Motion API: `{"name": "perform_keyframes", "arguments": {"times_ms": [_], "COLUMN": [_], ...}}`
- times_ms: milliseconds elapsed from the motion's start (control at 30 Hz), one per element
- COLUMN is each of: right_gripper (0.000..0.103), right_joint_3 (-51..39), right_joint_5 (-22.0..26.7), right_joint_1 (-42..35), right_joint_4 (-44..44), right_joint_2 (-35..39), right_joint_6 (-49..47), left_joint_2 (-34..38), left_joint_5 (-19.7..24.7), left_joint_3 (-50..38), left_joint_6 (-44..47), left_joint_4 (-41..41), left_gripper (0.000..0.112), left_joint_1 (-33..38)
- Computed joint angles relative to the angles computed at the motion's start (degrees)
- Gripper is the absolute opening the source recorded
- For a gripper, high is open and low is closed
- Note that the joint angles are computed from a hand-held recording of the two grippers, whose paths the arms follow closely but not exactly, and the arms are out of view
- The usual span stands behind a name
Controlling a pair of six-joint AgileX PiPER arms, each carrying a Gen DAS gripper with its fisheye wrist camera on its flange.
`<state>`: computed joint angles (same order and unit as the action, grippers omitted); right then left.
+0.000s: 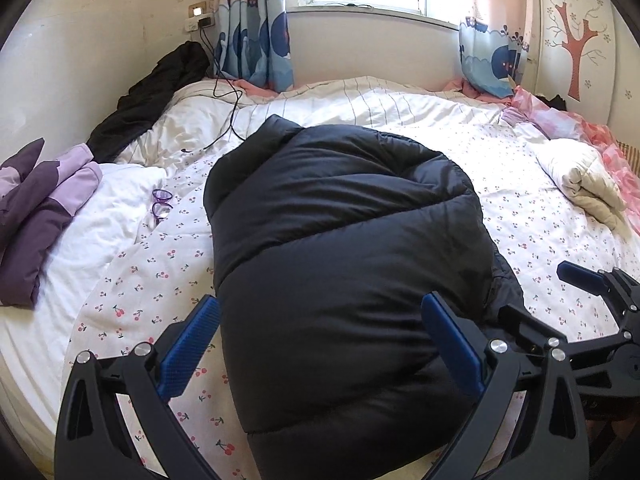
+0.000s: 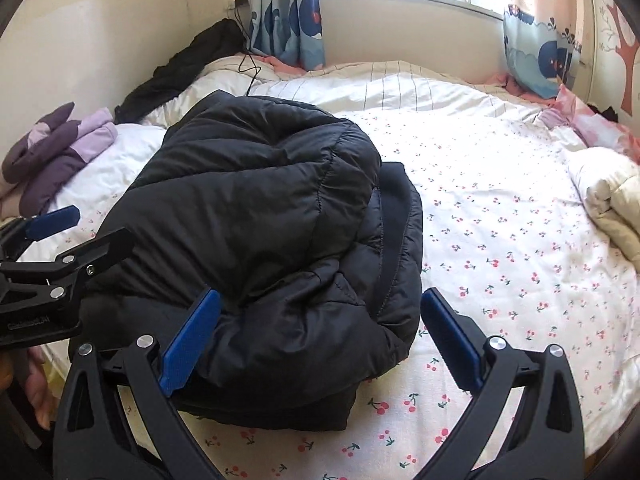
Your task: Fold large clothes
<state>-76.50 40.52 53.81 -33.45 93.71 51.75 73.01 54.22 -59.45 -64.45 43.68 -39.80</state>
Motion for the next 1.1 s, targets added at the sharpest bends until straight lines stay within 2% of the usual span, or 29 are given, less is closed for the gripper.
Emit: {"name": "perform_keyframes", "arguments": {"times_ms": [133,867,1100], "right_gripper": [0.097,0.097,0.097], "right_joint_3": [-2.03,-4.15,-3.83], "right_joint_5": [2.04,2.61,2.20], "right_joint_1": [0.92,1.06,1.17], "right_joint_4": [-0.51,1.33,0.49], "right_joint_2": [0.92,2.19,2.00], "right_joint_6": [-0.49,-2.90,-2.35], "left_joint_2": [-0.15,0.76,-0.36], "left_joint_5": [0.90,3.01,2.77], "left_joint_3": [-0.19,-2.43,-0.73], "left_joint_6": [-0.47,1.09,-2.68], "left_joint_4": [0.38,-1.44,1.69], "left_gripper": [0.096,0.096,0.096], "left_joint_1": [-0.69,-0.24,-0.47]}}
